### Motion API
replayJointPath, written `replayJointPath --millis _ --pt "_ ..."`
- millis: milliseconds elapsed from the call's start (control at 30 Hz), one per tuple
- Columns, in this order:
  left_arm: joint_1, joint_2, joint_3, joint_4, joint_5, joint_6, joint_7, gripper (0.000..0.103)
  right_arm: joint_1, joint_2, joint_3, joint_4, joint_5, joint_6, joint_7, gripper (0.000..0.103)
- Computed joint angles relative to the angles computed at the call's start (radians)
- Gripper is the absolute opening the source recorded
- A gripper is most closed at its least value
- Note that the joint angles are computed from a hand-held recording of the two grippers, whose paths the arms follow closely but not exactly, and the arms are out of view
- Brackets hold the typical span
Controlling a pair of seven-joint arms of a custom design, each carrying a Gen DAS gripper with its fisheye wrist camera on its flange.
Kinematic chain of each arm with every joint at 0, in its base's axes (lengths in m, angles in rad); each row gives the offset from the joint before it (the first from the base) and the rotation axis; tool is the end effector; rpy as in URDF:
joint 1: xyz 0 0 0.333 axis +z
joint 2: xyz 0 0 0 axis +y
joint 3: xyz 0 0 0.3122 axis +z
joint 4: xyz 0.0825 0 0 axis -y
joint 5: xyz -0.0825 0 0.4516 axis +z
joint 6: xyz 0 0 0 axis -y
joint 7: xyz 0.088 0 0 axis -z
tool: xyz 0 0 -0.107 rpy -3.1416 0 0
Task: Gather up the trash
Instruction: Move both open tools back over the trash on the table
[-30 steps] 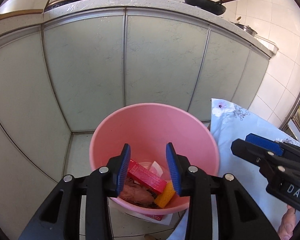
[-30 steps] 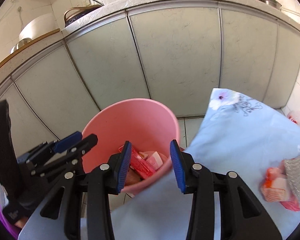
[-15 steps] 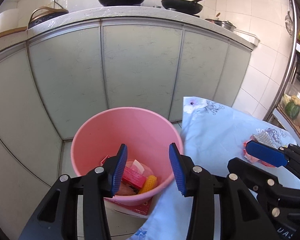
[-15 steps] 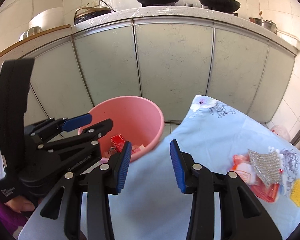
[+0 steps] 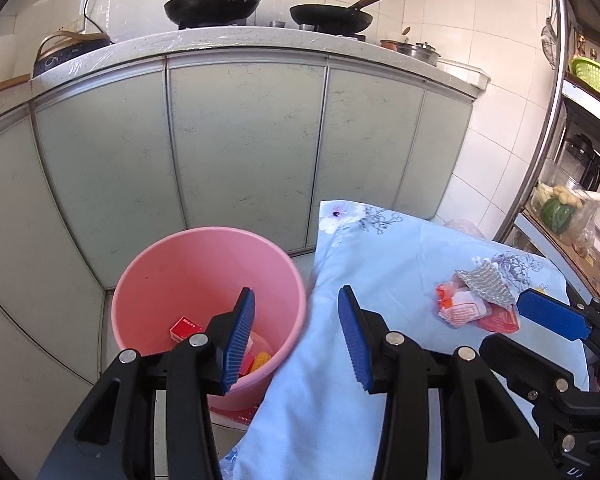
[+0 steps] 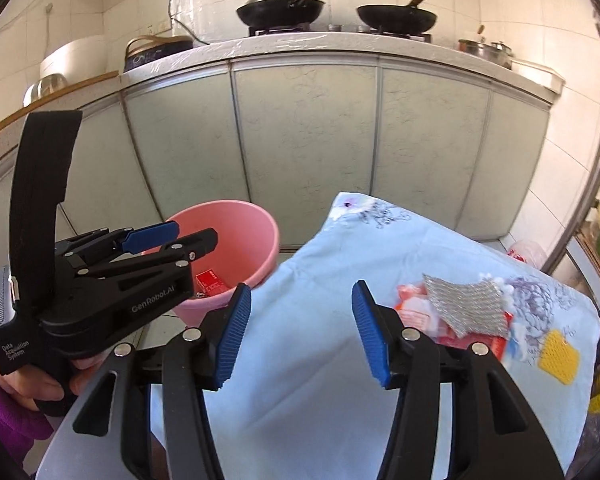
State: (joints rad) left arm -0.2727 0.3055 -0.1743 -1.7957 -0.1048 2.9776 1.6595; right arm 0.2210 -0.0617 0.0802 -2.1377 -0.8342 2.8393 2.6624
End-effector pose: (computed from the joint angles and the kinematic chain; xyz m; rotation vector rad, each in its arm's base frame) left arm 0.6770 -0.3032 0.4502 -1.3882 2.1120 -1.0580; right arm 0.5876 0.2236 0.4715 -1.6166 1.7504 -0.7566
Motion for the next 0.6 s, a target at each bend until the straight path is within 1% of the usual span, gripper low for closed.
replayJointPath --millis 67,167,200,233,267,300,333,367,400,433,500,533,600 --pt "0.005 -0.016 -0.010 -0.019 -0.005 0.017 0.015 0.043 -0.005 -0.026 0.001 -0.026 -0.020 0.002 0.032 0.053" --pt "-0.015 -0.039 0.011 -0.049 0.023 0.043 0.001 0.043 -0.020 -0.048 0.009 -0.049 -0.053 0.015 0.078 0.053" --pt "-0.007 -0.044 0.000 -0.058 0.011 0.053 0.008 0.043 -0.027 -0.052 0.012 -0.056 -0.071 0.019 0.103 0.053" --pt "0.021 -0.050 -0.034 -0.067 -0.030 0.054 0.038 0.044 -0.030 -0.056 0.013 -0.064 -0.074 0.025 0.114 0.053" --pt "0.037 -0.054 -0.055 -0.070 -0.060 0.043 0.060 0.044 -0.032 -0.060 0.014 -0.072 -0.068 0.024 0.117 0.053" --pt "0.031 -0.054 -0.049 -0.070 -0.060 0.037 0.059 0.044 -0.033 -0.063 0.018 -0.075 -0.067 0.013 0.121 0.053" --pt "0.003 -0.057 -0.018 -0.075 -0.029 0.045 0.026 0.044 -0.036 -0.071 0.023 -0.081 -0.079 0.001 0.133 0.053" --pt "-0.003 -0.059 -0.011 -0.078 -0.014 0.047 0.009 0.044 -0.038 -0.084 0.027 -0.091 -0.088 -0.010 0.146 0.053" --pt "0.019 -0.059 -0.040 -0.074 -0.055 0.036 0.043 0.044 -0.039 -0.093 0.024 -0.104 -0.075 0.003 0.144 0.053" --pt "0.032 -0.057 -0.056 -0.070 -0.081 0.034 0.061 0.044 -0.041 -0.099 0.021 -0.114 -0.063 0.017 0.144 0.053" --pt "0.012 -0.058 -0.035 -0.070 -0.064 0.039 0.043 0.044 -0.038 -0.101 0.017 -0.120 -0.013 0.023 0.106 0.053" --pt "0.011 -0.060 -0.034 -0.071 -0.063 0.037 0.043 0.044 -0.043 -0.105 0.021 -0.121 -0.017 0.028 0.099 0.053" --pt "0.006 -0.072 -0.030 -0.080 -0.057 0.056 0.040 0.044 -0.060 -0.117 0.043 -0.118 -0.077 0.004 0.127 0.053"
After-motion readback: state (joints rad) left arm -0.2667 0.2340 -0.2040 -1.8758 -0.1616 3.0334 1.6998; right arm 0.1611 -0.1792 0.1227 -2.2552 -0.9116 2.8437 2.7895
